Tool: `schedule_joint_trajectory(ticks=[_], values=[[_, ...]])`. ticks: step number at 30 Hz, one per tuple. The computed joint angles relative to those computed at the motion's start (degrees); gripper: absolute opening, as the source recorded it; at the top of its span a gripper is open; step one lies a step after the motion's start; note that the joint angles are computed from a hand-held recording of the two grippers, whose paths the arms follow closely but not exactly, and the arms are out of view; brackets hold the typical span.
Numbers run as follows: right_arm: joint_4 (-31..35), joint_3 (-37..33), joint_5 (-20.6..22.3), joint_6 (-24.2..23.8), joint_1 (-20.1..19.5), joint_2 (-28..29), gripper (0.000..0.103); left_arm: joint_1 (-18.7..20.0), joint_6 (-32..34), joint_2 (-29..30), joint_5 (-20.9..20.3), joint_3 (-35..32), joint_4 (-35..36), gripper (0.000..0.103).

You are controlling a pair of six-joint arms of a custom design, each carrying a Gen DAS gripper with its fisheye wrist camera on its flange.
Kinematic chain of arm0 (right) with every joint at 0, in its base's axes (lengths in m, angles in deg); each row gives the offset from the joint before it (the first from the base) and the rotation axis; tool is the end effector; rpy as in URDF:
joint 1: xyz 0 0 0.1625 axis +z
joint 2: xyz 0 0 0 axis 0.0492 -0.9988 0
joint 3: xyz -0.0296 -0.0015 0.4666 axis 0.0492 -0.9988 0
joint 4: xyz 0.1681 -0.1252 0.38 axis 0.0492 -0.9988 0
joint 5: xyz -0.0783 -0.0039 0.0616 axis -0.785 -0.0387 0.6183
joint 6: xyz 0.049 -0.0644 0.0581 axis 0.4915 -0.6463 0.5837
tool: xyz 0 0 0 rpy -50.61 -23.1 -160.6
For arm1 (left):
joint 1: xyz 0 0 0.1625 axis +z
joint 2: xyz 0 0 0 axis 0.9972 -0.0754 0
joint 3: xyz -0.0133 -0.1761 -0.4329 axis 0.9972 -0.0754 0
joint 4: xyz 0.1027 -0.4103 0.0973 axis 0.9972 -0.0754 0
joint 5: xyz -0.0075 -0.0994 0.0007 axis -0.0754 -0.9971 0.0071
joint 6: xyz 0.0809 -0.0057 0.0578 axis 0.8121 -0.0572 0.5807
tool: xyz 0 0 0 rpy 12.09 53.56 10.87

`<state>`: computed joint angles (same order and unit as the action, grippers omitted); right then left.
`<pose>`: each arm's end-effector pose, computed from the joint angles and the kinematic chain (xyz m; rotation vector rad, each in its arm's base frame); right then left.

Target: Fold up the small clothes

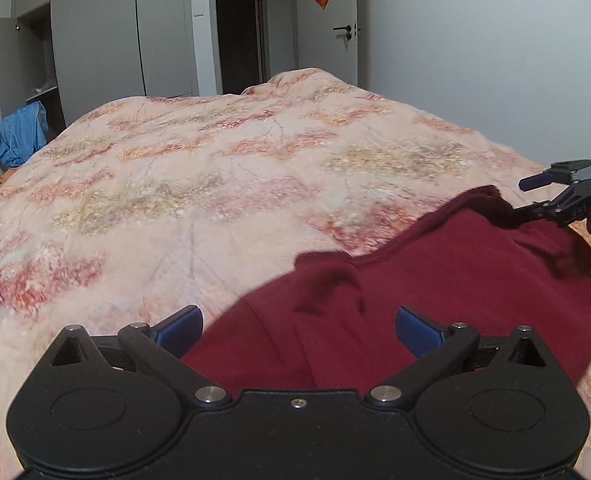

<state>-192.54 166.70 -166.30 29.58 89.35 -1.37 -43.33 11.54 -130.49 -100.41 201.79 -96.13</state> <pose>0.1009 -0.3889 0.3571 0.4328 -2.0825 1.1057 -0.2986 -0.5097 0.1898 1.4217 2.3302 -0.7346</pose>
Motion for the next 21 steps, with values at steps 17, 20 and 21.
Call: schedule_joint_trajectory(ticks=[17, 20, 21], values=[[-28.31, 8.16, -5.75, -15.31, 8.85, 11.56, 0.103, -6.17, 1.41, 9.42, 17.88, 6.56, -18.46, 0.037], [-29.10, 8.06, -6.44, -15.32, 9.02, 12.28, 0.103, -5.27, -1.38, 9.27, 21.83, 5.93, -20.81, 0.035], [-29.18, 8.04, -6.67, -15.25, 8.79, 12.34, 0.103, -4.81, -1.81, 9.25, 23.44, 5.66, -21.14, 0.035]])
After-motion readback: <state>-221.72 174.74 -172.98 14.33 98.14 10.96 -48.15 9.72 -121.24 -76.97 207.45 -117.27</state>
